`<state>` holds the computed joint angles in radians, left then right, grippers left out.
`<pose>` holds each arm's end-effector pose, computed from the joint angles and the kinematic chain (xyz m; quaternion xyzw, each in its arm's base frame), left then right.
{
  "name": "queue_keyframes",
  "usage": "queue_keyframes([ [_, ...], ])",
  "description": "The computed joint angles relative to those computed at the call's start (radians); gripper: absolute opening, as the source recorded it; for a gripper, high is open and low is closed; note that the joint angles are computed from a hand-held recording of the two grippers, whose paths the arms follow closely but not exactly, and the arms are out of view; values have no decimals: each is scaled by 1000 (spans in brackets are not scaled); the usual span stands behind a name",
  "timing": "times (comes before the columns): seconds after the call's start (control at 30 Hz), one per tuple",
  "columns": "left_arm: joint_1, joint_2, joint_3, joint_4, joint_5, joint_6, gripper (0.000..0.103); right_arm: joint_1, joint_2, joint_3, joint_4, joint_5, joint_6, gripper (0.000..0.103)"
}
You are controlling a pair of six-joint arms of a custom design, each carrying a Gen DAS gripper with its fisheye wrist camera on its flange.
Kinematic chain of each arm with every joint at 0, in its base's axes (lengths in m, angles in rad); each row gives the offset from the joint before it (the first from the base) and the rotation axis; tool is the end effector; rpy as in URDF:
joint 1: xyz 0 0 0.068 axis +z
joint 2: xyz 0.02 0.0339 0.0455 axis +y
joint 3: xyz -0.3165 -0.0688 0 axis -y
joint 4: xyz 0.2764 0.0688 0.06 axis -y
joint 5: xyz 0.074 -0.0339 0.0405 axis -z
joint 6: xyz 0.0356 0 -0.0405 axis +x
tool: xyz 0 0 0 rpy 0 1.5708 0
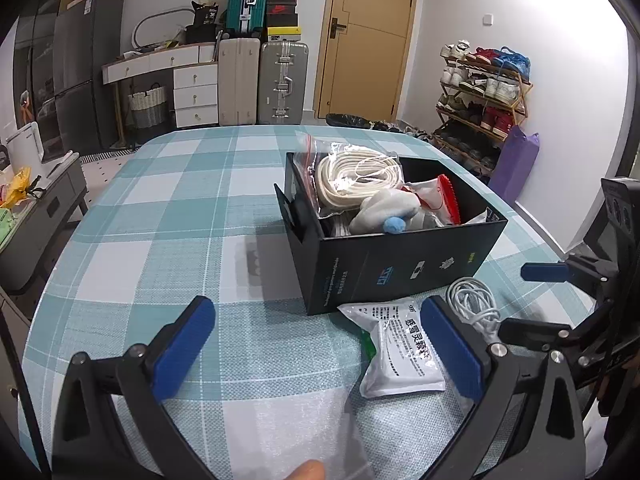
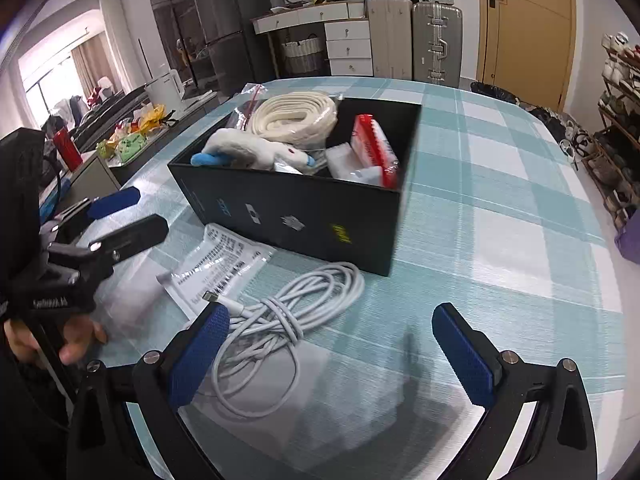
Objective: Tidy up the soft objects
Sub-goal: 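Open both tools and withdraw them from the box, then grasp the white cable bundle with the right tool while the left tool grasps the sachet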
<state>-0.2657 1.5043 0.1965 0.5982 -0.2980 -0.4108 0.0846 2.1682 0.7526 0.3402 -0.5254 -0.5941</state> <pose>0.2061 -0.0452 0.1076 -0.1269 0.8918 -0.0097 0.4342 0.3471 0.0474 0.0192 -0.3717 0.8616 0.1840 0.2926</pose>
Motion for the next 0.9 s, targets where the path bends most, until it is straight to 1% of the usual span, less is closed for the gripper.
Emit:
queue_keyframes([
  [0.17,5,1,2,-7,12,0,103,-41,-15,-4,-9,27,-79,103],
  [0.23,-2,1,5,-13,6,0,103,-57,-23,-4,-15,24,-91,102],
  [0.37,-23,1,16,-35,-1,4,103,-72,-41,-2,-95,-60,-150,102],
  [0.53,-38,2,24,-48,-9,2,103,-13,-34,-35,-56,-21,-133,102],
  [0.67,-41,-2,24,-54,-10,-6,103,33,-7,-46,-7,44,-108,102],
  [0.83,-30,0,22,-58,7,-10,103,24,1,-35,-8,98,-121,102],
  [0.9,-27,-1,23,-59,14,-14,103,14,1,-34,-5,102,-134,101],
])
